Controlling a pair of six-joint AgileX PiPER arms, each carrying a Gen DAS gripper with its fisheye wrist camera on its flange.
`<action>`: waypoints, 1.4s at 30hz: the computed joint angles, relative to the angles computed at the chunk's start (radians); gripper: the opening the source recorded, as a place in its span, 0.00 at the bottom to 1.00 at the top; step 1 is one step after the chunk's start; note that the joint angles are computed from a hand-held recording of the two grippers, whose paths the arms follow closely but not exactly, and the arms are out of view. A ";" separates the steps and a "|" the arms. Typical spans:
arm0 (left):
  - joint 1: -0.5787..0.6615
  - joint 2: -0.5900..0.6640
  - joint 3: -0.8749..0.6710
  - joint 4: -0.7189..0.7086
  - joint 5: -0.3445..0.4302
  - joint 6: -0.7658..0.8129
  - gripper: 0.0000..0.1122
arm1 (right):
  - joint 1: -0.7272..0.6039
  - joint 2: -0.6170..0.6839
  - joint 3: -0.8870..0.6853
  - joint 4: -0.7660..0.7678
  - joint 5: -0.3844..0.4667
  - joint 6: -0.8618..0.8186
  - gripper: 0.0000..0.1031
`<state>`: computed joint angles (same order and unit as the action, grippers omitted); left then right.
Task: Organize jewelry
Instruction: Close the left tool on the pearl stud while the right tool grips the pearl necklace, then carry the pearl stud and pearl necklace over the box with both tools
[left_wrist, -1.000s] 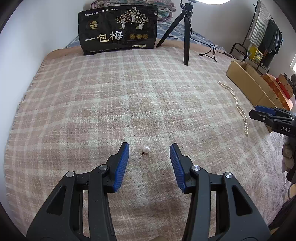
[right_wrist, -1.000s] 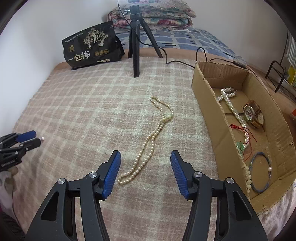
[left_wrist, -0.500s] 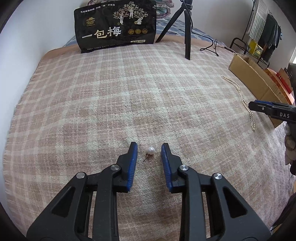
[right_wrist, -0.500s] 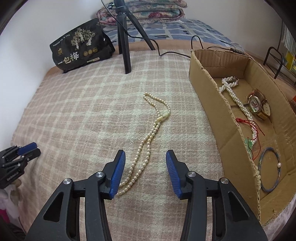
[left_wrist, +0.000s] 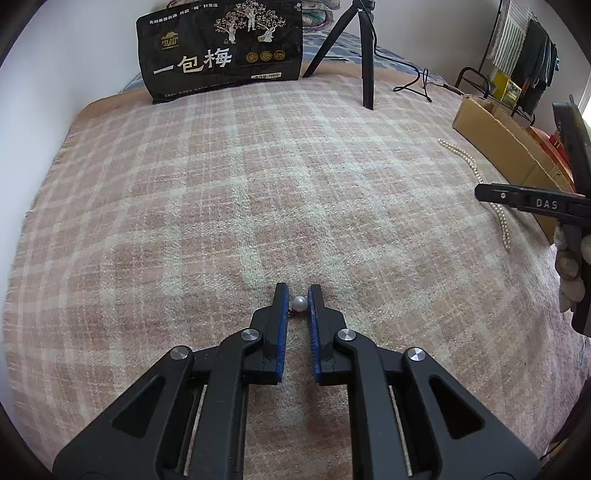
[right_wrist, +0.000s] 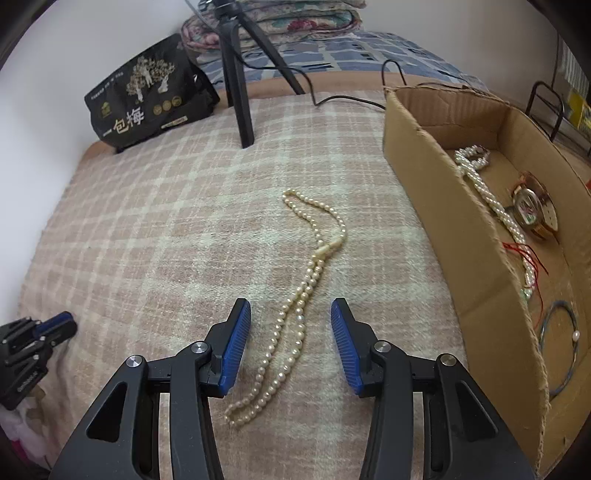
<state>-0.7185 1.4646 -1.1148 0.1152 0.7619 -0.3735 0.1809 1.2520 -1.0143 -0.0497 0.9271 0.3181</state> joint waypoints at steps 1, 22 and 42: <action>0.002 0.000 0.001 -0.003 -0.003 0.001 0.08 | 0.025 0.013 -0.005 -0.037 0.005 0.023 0.42; -0.015 -0.074 0.002 0.050 0.007 -0.071 0.07 | 0.029 -0.070 -0.023 0.013 0.056 -0.034 0.06; -0.158 -0.114 -0.165 0.110 0.073 -0.168 0.07 | -0.083 -0.252 -0.171 0.163 0.210 -0.133 0.06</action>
<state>-0.8768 1.3507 -1.2797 0.2249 0.8345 -0.5413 0.0980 1.0000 -1.1853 0.1133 1.1370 0.1853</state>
